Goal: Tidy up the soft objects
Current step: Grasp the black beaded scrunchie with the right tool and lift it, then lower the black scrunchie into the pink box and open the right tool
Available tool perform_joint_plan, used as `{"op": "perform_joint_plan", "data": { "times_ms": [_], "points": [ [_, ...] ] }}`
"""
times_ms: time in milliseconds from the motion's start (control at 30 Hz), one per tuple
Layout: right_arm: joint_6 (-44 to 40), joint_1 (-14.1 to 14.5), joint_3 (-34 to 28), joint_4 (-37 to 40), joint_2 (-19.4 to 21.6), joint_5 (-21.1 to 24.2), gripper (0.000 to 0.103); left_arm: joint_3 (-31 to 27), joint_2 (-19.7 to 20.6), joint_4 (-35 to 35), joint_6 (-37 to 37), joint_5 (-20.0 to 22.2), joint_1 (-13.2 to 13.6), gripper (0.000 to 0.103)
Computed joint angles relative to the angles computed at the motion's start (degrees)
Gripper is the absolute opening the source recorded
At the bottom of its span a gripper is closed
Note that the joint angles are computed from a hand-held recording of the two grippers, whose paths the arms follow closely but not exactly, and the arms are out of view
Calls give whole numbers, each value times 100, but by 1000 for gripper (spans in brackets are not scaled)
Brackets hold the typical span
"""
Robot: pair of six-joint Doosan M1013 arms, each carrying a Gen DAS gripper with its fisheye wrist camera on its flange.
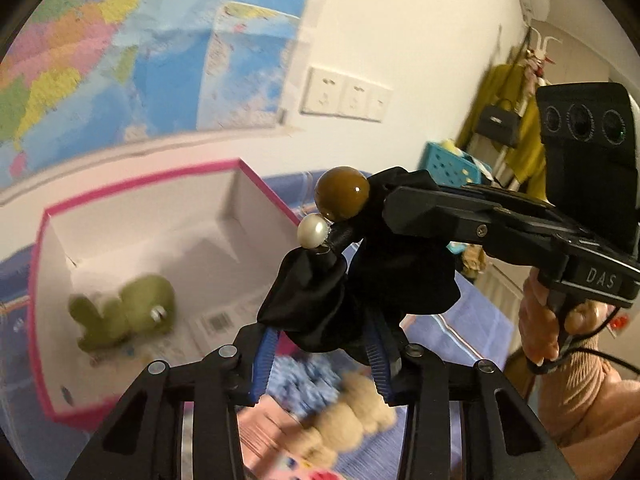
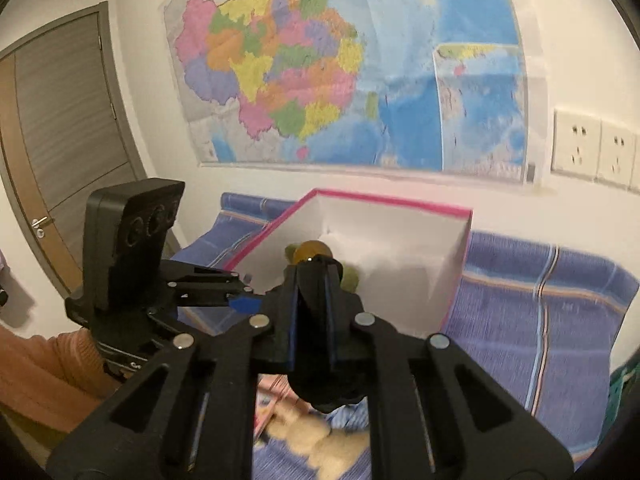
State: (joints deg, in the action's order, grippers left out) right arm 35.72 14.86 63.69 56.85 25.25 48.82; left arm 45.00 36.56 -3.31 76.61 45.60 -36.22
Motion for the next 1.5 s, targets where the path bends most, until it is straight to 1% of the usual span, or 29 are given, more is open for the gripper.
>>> {"op": "perform_joint_plan", "data": {
  "times_ms": [100, 133, 233, 300, 367, 500, 567, 633, 733, 767, 833, 867, 900, 933, 1000, 1100, 1133, 1167, 1300, 1400, 1500],
  "points": [
    [206, 42, -344, -178, 191, -11, 13, -399, 192, 251, -172, 231, 37, 41],
    [306, 43, -470, -214, 269, 47, 13, -545, 271, 307, -213, 309, 47, 41],
    [582, 65, -797, -432, 479, 82, 13, -813, 421, 336, -257, 479, 98, 41],
    [788, 82, -1033, -580, 637, 103, 13, -1109, 596, 371, -321, 714, 130, 41],
    [1098, 89, -1338, -763, 842, 242, 13, -1357, 747, 362, -377, 933, 160, 41],
    [1493, 130, -1726, -1136, 1114, 387, 13, -1879, 1063, 401, -556, 1350, 214, 41],
    [1666, 153, -1854, -1329, 1213, 391, 13, -2131, 1220, 353, -632, 1561, 254, 41],
    [1854, 157, -2013, -1454, 1329, 493, 13, -2403, 1387, 396, -707, 1807, 271, 41],
    [2130, 169, -2244, -1675, 1492, 617, 13, -2677, 1555, 496, -785, 2061, 272, 41],
    [2209, 180, -2292, -1774, 1529, 629, 14, -2819, 1635, 577, -864, 2178, 270, 41],
    [2497, 202, -2451, -2046, 1641, 690, 17, -3015, 1751, 532, -1004, 2358, 296, 49],
    [2652, 211, -2540, -2151, 1697, 750, 19, -3086, 1795, 493, -1054, 2414, 313, 51],
    [2846, 228, -2570, -2349, 1722, 718, 20, -3084, 1802, 523, -1122, 2435, 318, 51],
    [2951, 238, -2584, -2477, 1733, 695, 21, -3021, 1775, 583, -1176, 2416, 315, 51],
    [3064, 241, -2512, -2598, 1704, 589, 39, -2948, 1747, 652, -1227, 2396, 312, 51],
    [2898, 232, -2271, -2544, 1560, 427, 39, -2527, 1533, 799, -1266, 2174, 283, 51],
    [2786, 224, -2159, -2476, 1493, 387, 39, -2243, 1383, 904, -1281, 2002, 256, 51],
    [2684, 217, -2014, -2412, 1406, 318, 39, -2198, 1361, 936, -1266, 1929, 250, 51],
    [2284, 181, -1562, -2075, 1136, 189, 39, -1375, 900, 1070, -1272, 1314, 184, 51],
    [1892, 121, -1088, -1625, 868, 84, 39, -679, 496, 1204, -1243, 796, 114, 51],
    [1480, 59, -613, -1193, 592, -2, 39, -166, 185, 1258, -1208, 390, 61, 52]
  ]
}}
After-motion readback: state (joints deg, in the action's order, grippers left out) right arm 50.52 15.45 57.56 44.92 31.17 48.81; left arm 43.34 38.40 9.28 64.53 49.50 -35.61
